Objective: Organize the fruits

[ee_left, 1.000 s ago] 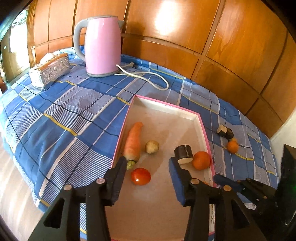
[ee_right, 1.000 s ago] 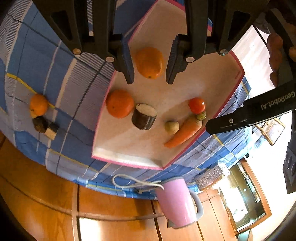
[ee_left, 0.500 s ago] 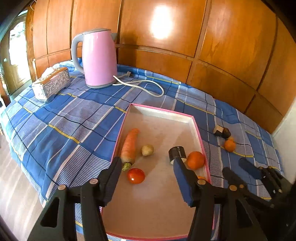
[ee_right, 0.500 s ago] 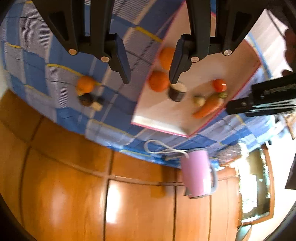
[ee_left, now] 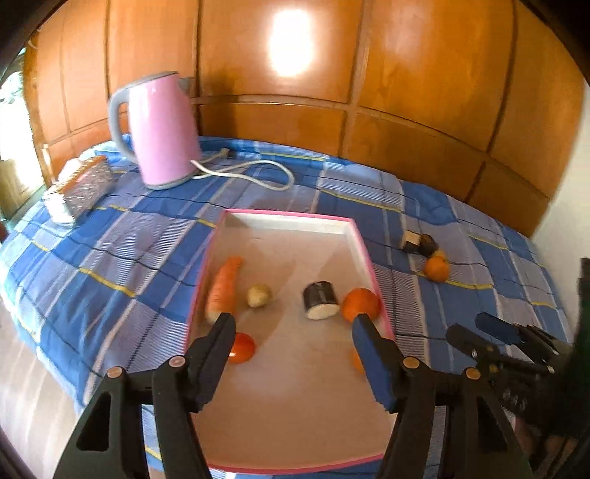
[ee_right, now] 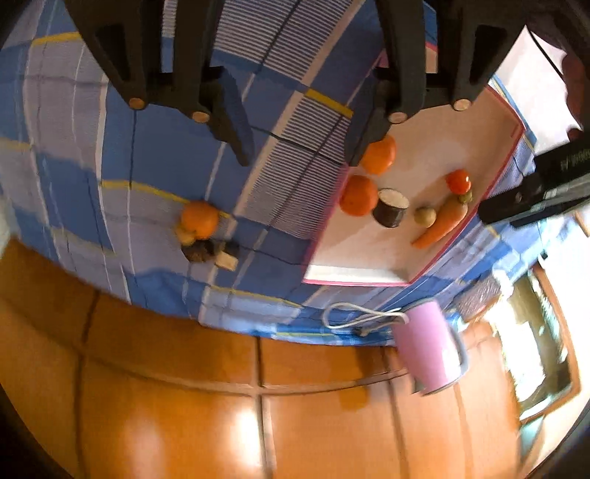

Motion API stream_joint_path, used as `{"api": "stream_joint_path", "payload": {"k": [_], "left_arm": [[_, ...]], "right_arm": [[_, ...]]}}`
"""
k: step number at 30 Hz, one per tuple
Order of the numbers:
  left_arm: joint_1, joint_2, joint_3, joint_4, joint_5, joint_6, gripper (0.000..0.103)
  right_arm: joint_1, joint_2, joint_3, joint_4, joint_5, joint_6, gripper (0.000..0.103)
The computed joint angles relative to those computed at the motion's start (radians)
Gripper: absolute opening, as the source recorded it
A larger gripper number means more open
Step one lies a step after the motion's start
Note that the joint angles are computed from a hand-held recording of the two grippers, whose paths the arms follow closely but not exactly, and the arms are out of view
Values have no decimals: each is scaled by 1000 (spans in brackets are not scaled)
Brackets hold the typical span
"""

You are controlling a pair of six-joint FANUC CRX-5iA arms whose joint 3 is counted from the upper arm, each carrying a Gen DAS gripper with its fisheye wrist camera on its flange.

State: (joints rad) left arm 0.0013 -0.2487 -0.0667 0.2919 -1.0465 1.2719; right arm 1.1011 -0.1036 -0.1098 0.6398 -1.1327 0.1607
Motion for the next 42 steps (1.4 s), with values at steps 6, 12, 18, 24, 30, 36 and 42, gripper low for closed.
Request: {"api": "stream_joint_path", "payload": {"k": [6,12,18,24,30,36,42], "left_arm": [[-11,30,14,35,-50,-4,66],[-41,46,28,19,-55,-5,66],[-80,72,49,11,-47,-27,66],[-116,117,83,32,-44,-42,66],[-166,189,135,64,-54,-54,53],[-222,272,191,81,-64,-44,52],[-271,357,252,85,-67,-25,52]], "right_arm": [[-20,-51,-59,-21,1,-84,56],[-32,-64,-82,-35,-28,-95,56],[-55,-77,-96,-68,-13,-80,56],[-86,-97,-116,-73,5,-83,56],[-132,-113,-125,-81,11,-79,56],[-181,-119,-122,-73,17,-60,56],[-225,-125,-130,-73,40,-63,56]]}}
